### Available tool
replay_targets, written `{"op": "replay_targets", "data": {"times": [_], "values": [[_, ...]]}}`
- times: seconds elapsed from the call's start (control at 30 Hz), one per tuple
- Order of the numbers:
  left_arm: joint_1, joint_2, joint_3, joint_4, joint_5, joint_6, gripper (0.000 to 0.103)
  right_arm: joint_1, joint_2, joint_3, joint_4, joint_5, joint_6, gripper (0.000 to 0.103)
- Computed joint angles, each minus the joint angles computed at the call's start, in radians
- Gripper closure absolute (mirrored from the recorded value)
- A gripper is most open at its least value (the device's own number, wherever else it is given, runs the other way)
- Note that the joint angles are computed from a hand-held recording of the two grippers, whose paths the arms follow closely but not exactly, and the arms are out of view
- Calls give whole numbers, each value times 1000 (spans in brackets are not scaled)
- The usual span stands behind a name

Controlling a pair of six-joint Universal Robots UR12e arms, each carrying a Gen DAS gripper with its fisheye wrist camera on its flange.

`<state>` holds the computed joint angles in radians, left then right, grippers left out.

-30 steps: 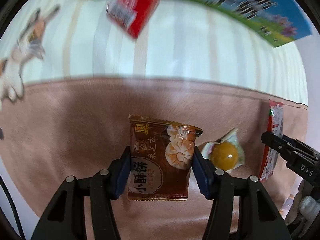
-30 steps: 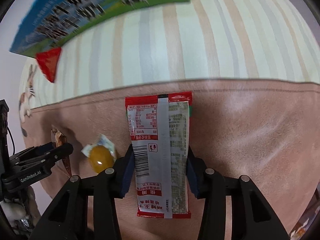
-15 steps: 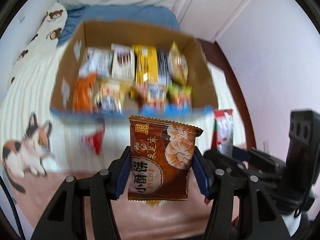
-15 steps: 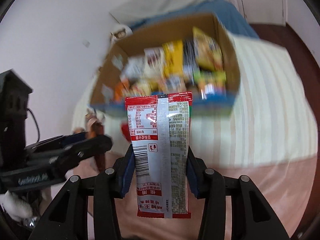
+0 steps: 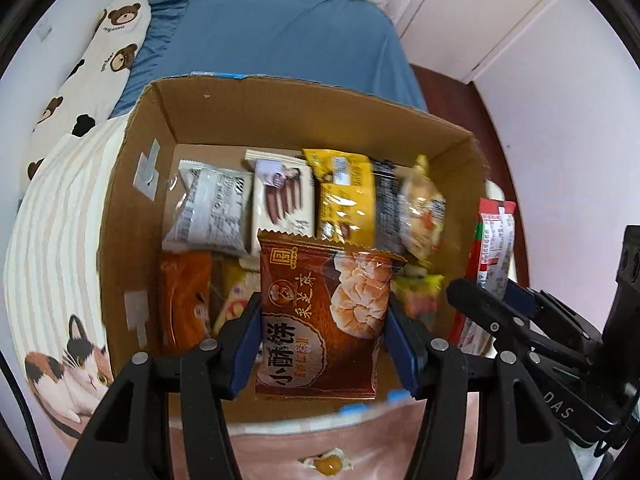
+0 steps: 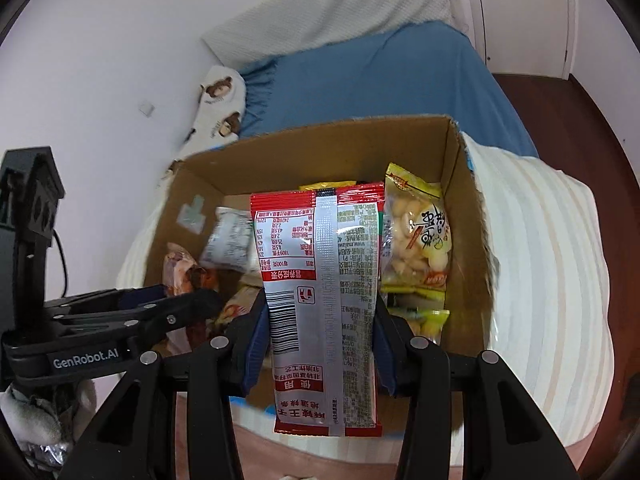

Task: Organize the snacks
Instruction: 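Carry the brown packet and red-white packet over the cardboard box with both tools, then open both tools to drop the two packets into the box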

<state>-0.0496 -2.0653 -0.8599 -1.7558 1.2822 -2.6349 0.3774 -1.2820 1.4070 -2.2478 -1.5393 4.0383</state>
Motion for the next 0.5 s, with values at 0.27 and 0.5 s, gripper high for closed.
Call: {"op": "replay_targets", "data": {"times": [0.27,0.5], "values": [[-23,-99,102,-75,59,-38,48,-33,76,-36,31,73,-3,48],[-18,-90,64,33,73,-51,26,-35,97,-61,108,52,-3,14]]}}
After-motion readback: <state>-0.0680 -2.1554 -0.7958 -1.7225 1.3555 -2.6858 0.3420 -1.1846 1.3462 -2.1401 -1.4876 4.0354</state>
